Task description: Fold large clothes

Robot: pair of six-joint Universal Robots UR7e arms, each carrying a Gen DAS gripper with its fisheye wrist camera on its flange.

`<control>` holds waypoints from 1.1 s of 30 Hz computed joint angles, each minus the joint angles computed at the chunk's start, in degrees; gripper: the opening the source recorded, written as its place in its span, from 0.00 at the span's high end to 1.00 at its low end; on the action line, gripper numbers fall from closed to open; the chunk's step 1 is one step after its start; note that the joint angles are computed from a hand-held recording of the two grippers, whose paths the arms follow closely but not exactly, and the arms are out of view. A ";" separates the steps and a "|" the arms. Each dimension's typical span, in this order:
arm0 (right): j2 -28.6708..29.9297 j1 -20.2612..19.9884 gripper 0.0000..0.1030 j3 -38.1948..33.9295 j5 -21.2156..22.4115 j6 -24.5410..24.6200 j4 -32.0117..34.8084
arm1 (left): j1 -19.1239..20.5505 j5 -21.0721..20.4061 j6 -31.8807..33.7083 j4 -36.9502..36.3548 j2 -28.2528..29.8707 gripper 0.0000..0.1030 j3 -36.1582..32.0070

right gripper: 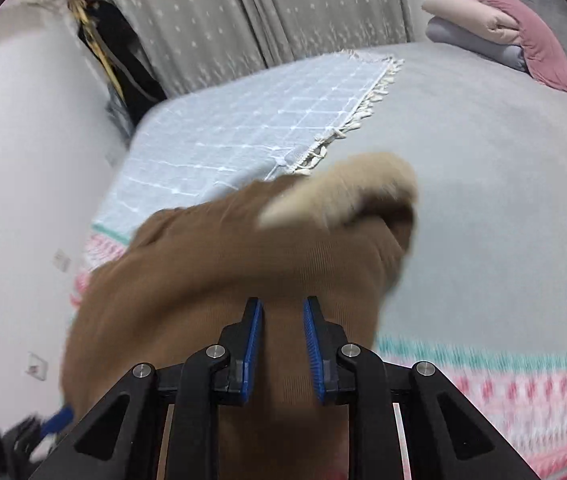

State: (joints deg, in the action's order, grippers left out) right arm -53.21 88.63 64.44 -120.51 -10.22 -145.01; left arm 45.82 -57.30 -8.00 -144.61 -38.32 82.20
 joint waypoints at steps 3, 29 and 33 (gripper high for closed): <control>8.45 0.99 0.79 -10.67 -7.08 -3.61 5.92 | 0.95 -1.54 -0.84 0.25 0.12 0.64 -0.77; 21.40 6.12 0.84 -23.52 -9.38 -5.61 17.19 | 1.70 -3.20 -2.38 -0.35 -0.59 0.68 -0.33; 19.42 7.81 0.83 -19.03 -8.54 -11.07 7.99 | 1.93 -3.77 -2.37 -0.37 -0.65 0.68 -0.35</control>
